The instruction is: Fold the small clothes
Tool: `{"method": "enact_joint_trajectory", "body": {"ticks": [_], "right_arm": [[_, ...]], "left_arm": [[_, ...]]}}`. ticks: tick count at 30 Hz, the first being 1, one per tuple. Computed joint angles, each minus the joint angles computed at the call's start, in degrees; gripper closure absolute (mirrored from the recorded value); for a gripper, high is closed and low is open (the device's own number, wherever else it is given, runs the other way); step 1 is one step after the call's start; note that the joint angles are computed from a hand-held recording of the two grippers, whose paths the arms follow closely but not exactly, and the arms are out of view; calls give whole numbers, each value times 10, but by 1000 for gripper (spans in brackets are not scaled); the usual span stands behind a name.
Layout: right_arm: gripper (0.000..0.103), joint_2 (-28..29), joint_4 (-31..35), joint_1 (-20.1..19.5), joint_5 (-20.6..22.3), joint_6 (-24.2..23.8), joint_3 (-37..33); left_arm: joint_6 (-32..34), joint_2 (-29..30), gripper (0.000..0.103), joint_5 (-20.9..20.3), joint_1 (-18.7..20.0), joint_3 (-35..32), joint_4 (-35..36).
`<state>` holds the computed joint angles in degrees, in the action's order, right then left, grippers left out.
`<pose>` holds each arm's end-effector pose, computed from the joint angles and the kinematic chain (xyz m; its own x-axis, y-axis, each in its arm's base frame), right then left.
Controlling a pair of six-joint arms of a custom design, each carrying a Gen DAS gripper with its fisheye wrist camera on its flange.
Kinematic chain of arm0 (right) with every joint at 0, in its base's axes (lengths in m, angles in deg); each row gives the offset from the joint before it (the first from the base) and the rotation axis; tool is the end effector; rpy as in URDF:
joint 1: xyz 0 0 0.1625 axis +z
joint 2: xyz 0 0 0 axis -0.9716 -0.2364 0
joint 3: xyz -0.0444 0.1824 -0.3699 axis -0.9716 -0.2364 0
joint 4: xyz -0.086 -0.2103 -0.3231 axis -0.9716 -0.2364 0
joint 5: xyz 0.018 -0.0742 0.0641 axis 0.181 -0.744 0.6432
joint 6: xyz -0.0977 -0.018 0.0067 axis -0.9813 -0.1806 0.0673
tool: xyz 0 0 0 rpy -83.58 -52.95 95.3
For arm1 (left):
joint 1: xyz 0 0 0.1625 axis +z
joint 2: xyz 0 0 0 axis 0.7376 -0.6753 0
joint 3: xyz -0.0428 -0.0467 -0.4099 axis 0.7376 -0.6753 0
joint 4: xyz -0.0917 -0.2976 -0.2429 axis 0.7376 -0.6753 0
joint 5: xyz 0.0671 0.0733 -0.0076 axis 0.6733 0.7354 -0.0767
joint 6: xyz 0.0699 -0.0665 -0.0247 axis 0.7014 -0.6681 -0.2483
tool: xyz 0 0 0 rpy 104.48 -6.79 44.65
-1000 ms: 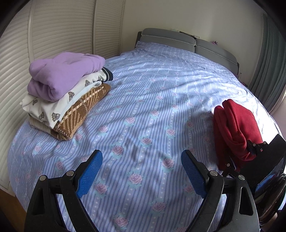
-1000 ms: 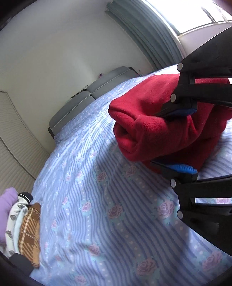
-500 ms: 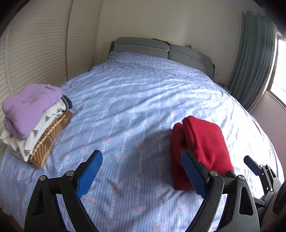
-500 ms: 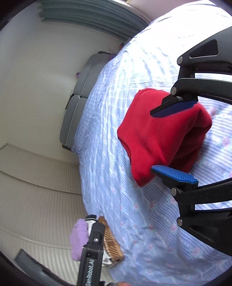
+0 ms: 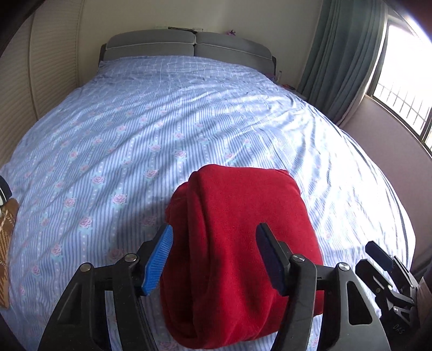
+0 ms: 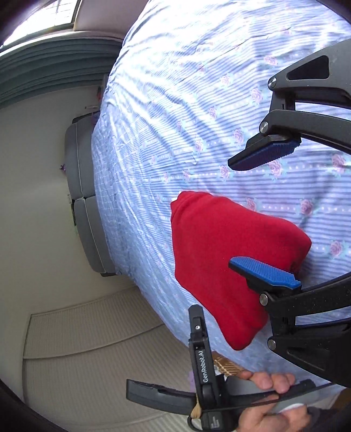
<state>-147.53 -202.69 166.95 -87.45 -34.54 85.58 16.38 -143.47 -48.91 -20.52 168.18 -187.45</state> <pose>0.1332 -0.3782 0.2603 -0.7848 -0.4208 0.4549 -0.6187 0.5744 -0.5360 -0.2870 -0.3880 0.1140 -0.8113 -0.1157 -0.5730 0.3241 0.7267 -0.6057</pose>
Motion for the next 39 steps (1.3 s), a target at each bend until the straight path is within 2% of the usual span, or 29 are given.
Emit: {"method": "enact_joint_trajectory", "body": {"ticks": [3, 7, 11, 13, 17, 19, 24, 26, 29, 31, 35, 37, 39], "right_arm": [[36, 25, 5, -2, 6, -5, -14], [36, 57, 14, -2, -3, -25, -24], [34, 99, -23, 1, -48, -55, -25], [30, 107, -30, -4, -57, -52, -24], [29, 108, -18, -9, -60, -51, -29], [27, 90, 29, -15, -45, -42, -38], [26, 41, 229, -57, 36, 25, -91], [26, 33, 266, -64, 47, 43, -102], [26, 8, 285, -66, 60, 37, -89], [26, -15, 265, -61, 59, 7, -60], [26, -36, 161, -45, 23, -61, 17], [26, -12, 101, -29, -7, -85, 39], [35, 28, 60, -10, -41, -94, 40]], "left_arm": [[-20, 10, 43, -2, 15, 1, 15], [-21, 16, 42, -12, 28, 33, -53], [-15, 37, 39, -16, 39, 50, -106], [-15, 52, 33, -5, 40, 60, -143], [-28, 52, 32, -3, 32, 81, -194], [-41, 40, 33, -9, 25, 87, -196], [-75, 14, 31, -18, 1, 109, -183], [-103, 7, 31, -17, -13, 120, -167], [-155, -6, 31, -15, -41, 140, -144], [-197, -14, 31, -7, -65, 146, -105], [-253, -19, 30, 12, -99, 138, -13], [-245, -13, 30, 15, -97, 130, -5], [-230, -8, 30, 13, -90, 128, -22]]}}
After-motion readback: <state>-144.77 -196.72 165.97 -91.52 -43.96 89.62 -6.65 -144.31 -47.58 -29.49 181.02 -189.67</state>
